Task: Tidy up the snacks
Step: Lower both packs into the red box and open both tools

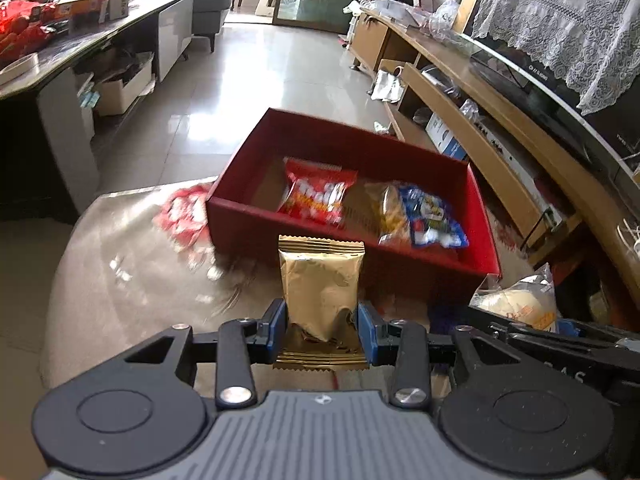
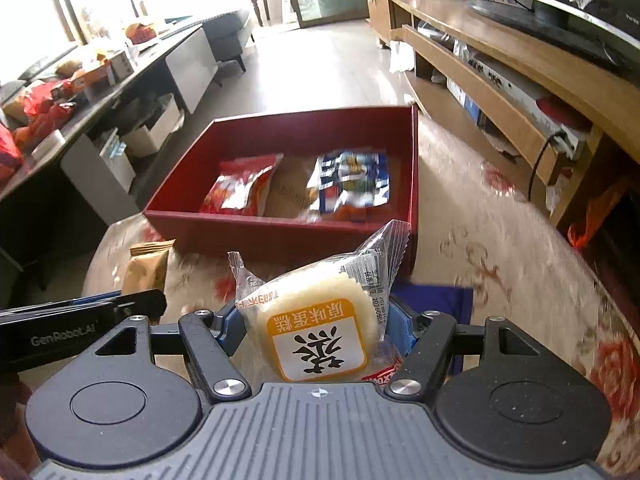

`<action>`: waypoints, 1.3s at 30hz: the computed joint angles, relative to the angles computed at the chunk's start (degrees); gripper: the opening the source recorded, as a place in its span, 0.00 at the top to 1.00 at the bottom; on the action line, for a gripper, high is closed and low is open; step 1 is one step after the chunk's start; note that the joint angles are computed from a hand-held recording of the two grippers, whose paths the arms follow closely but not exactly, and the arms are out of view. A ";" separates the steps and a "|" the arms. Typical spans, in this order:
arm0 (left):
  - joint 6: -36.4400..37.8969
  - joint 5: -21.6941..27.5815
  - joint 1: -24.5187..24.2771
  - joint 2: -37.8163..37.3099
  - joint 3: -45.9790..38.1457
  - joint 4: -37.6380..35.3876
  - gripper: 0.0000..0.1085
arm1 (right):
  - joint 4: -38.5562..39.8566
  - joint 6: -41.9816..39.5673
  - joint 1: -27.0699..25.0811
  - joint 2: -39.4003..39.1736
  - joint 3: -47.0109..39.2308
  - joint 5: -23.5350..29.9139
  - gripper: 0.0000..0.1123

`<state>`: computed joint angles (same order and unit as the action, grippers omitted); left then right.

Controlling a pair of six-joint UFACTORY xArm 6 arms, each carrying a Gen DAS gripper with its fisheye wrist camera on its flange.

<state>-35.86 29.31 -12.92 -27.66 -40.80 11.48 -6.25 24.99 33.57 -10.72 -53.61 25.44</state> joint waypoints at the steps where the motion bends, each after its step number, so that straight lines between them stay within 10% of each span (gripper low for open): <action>1: 0.08 -0.34 0.11 0.85 -0.82 -0.03 0.65 | 0.04 -0.13 -0.29 0.60 -0.64 -0.10 0.33; 39: -8.33 -1.52 3.00 28.53 -23.94 10.60 0.64 | 1.02 -5.74 -4.47 22.87 -22.42 -2.88 0.33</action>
<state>-44.19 27.79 -9.92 0.87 -64.75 22.07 -5.23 19.25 29.10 12.15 -76.03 22.56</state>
